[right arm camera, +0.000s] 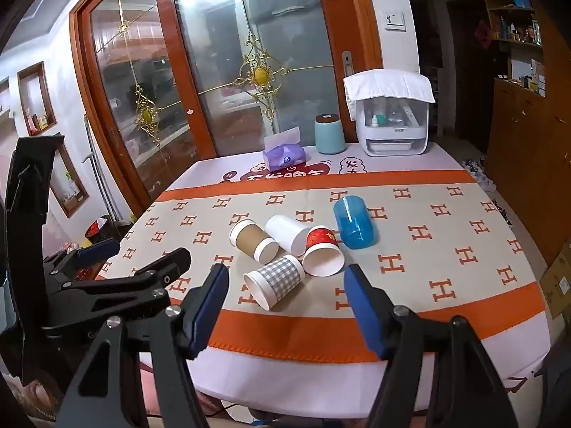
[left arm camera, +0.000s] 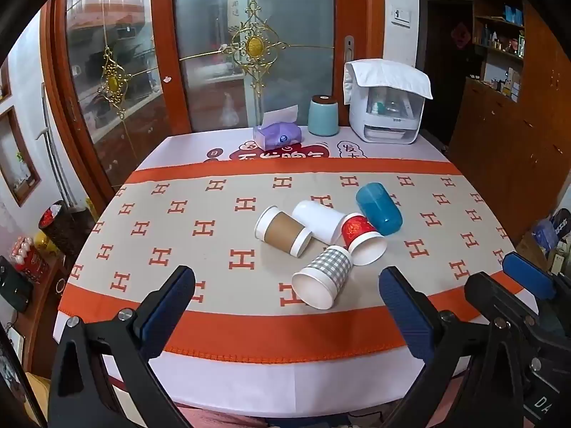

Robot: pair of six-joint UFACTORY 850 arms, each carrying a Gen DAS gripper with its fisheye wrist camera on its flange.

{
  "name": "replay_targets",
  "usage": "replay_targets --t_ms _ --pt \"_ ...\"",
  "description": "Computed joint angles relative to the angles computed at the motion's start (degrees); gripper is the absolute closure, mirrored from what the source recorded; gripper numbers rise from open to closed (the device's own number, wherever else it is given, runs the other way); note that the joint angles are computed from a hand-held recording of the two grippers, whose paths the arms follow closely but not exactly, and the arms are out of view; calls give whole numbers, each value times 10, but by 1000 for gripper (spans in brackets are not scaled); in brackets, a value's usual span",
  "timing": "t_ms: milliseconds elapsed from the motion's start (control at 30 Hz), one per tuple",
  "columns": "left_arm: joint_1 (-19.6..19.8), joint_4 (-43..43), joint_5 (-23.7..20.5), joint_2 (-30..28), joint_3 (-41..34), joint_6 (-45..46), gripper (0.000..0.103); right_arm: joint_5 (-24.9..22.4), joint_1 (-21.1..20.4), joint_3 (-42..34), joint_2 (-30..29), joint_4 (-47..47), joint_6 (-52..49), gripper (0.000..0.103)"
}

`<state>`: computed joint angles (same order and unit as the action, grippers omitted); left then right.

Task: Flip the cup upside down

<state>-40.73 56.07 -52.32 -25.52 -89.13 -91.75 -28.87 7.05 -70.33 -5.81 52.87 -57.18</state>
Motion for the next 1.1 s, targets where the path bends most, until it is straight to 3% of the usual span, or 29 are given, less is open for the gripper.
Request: replay_targets --t_ms 233,433,1100 --pt "-6 -23 -17 -22 -34 38 1 -2 0 -2 -3 -3 2 36" --pt "11 -42 31 -6 -8 36 1 1 2 -2 -6 -8 8 36" --pt "17 -51 41 -14 -18 40 3 -6 1 -7 -13 -8 17 36"
